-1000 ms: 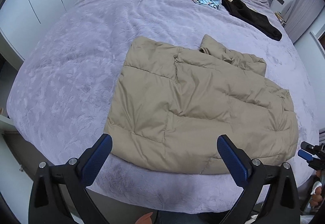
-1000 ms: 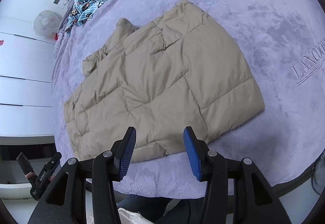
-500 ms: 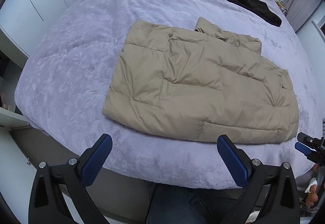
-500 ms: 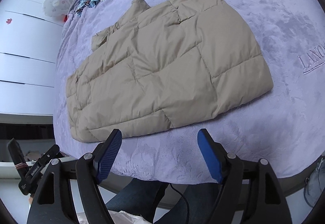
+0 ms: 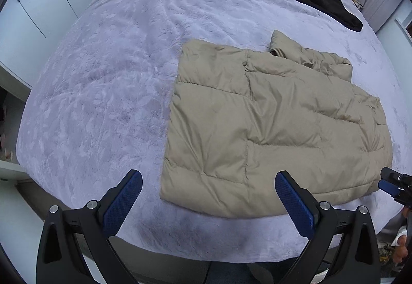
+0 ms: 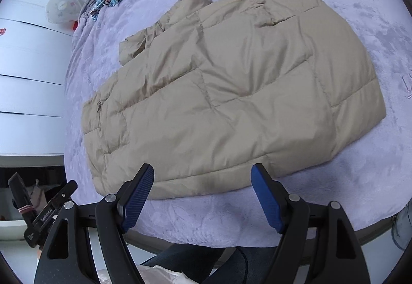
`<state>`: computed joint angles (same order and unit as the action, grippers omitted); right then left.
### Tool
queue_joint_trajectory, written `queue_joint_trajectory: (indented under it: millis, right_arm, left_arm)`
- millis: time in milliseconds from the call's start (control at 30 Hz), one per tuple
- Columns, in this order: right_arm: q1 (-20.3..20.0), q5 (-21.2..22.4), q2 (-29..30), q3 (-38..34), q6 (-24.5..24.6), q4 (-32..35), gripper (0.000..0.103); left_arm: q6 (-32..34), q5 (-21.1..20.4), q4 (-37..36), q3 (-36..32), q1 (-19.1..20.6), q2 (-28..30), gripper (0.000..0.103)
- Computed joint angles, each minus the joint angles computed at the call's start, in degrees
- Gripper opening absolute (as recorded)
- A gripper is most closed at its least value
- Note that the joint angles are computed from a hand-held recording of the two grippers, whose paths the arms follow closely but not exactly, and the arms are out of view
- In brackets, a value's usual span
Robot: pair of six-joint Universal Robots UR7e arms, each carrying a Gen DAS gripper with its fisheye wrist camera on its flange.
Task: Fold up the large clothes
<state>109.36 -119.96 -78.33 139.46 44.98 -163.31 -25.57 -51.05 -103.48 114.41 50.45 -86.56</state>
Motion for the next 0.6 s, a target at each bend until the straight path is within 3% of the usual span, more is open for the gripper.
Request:
queue_joint_trajectory:
  millis: [33, 100, 133, 333, 500, 600]
  right_arm:
    - [0.2, -0.2, 1.2, -0.6, 0.3, -0.7, 0.081]
    - [0.5, 0.1, 3.5, -1.8, 0.5, -2.0, 0.093]
    - [0.8, 0.2, 4.6, -2.5, 0.4, -2.3, 0.094]
    - [2.7, -1.5, 10.0, -7.1, 2.6, 0.4, 0.094]
    - [4.0, -1.3, 12.4, -11.0, 5.2, 9.3, 0.094]
    - [4.3, -1.8, 12.7, -11.4, 6.5, 10.6, 0.094]
  left_arm:
    - [1.3, -0.1, -0.2, -0.8, 0.9, 0.7, 0.103]
    - [3.7, -0.5, -1.0, -2.3, 2.5, 1.9, 0.103]
    - [4.9, -0.9, -1.5, -2.9, 3.4, 2.5, 0.103]
    - [9.5, -3.4, -2.9, -5.9, 7.4, 6.0, 0.103]
    - [12.1, -5.0, -3.1, -6.8, 9.3, 7.9, 0.103]
    - [12.9, -5.5, -2.8, -7.3, 10.1, 9.0, 0.103]
